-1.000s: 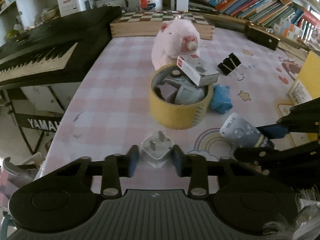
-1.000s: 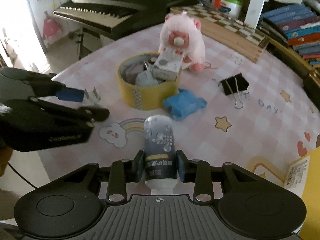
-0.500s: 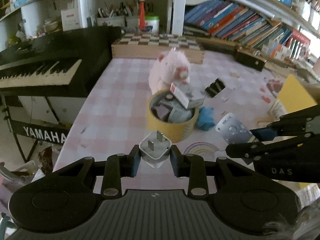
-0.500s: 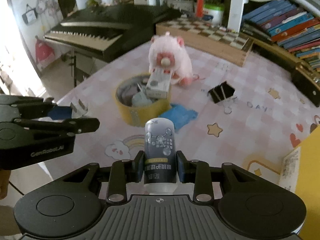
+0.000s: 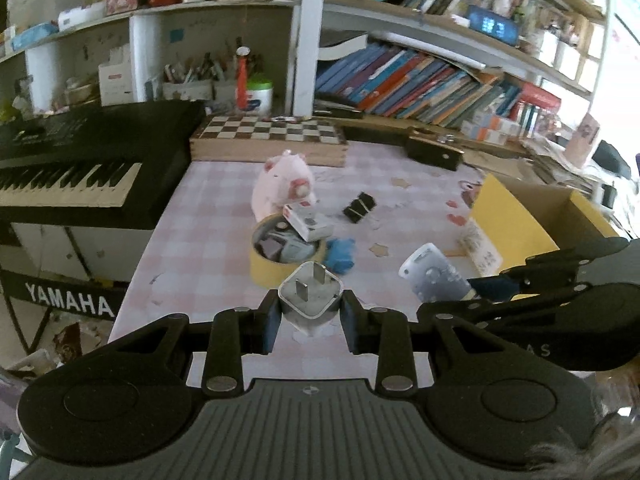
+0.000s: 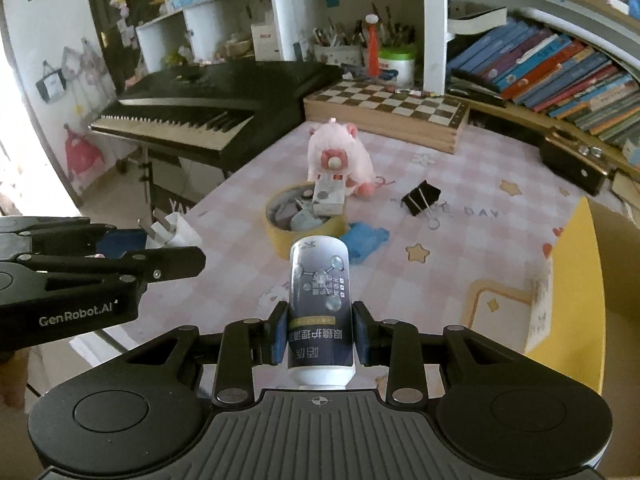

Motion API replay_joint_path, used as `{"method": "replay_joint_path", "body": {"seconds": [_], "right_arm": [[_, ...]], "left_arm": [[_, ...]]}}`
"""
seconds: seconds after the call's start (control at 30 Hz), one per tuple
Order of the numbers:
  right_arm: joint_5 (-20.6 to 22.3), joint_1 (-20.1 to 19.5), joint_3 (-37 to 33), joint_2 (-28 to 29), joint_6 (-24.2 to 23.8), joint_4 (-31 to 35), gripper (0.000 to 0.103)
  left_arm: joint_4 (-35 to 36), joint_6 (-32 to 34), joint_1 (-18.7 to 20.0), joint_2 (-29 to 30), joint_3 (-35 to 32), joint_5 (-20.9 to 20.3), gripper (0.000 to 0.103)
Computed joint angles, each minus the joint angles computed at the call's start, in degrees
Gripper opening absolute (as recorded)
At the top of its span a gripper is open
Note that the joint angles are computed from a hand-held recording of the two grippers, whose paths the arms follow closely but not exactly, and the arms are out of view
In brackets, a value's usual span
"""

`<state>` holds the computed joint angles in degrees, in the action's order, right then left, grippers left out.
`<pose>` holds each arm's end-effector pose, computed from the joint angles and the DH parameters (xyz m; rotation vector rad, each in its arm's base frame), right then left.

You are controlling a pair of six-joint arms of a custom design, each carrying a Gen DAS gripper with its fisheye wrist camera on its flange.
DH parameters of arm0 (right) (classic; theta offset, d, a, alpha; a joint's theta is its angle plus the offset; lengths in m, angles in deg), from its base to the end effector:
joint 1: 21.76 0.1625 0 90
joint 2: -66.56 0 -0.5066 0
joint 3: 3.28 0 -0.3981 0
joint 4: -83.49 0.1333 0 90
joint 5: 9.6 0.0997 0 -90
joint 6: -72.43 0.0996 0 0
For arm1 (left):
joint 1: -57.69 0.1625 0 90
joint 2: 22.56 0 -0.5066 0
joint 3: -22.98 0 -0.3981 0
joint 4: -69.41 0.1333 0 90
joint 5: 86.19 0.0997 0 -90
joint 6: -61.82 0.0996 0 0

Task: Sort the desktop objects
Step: 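Carry the charger and spray bottle in both grippers over the yellow box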

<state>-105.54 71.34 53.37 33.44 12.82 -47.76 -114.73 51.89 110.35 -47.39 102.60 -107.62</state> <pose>0.1723 -0.9064 0.2164 1.4822 -2.4774 0.3255 -0.2992 -0.7648 0.0850 0.0002 2.0503 -1.1969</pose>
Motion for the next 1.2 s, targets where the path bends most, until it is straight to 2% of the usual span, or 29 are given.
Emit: {"method": "replay_joint_path", "body": {"seconds": [0.23,0.47,0.6,0.83,1.2], "right_arm": [[-1.04,-0.69,8.82,-4.81,2.47,-4.50,0.032],[-1.68,-1.71,19.11,-10.25,3.94,-10.36,0.033],[-2.13,-2.38,23.87,-12.98,5.17,-13.44,0.033],[-3.00,-4.13,31.26,-17.46,8.01,-19.39,0.033],[-5.65,-6.80,37.30,-22.03,14.32,-27.16,0.033]], "left_arm": [[-0.25,-3.48,-1.91,-1.51,5.98,-1.37,0.029],[1.58,-10.72,-4.56,-3.95,13.67,-3.27,0.029],[1.96,-12.35,-5.83,-4.54,16.33,-4.51,0.029],[2.05,-11.19,-7.11,-4.43,18.16,-7.86,0.029],[2.18,-2.80,-7.45,-1.97,14.99,-16.35,0.029]]}}
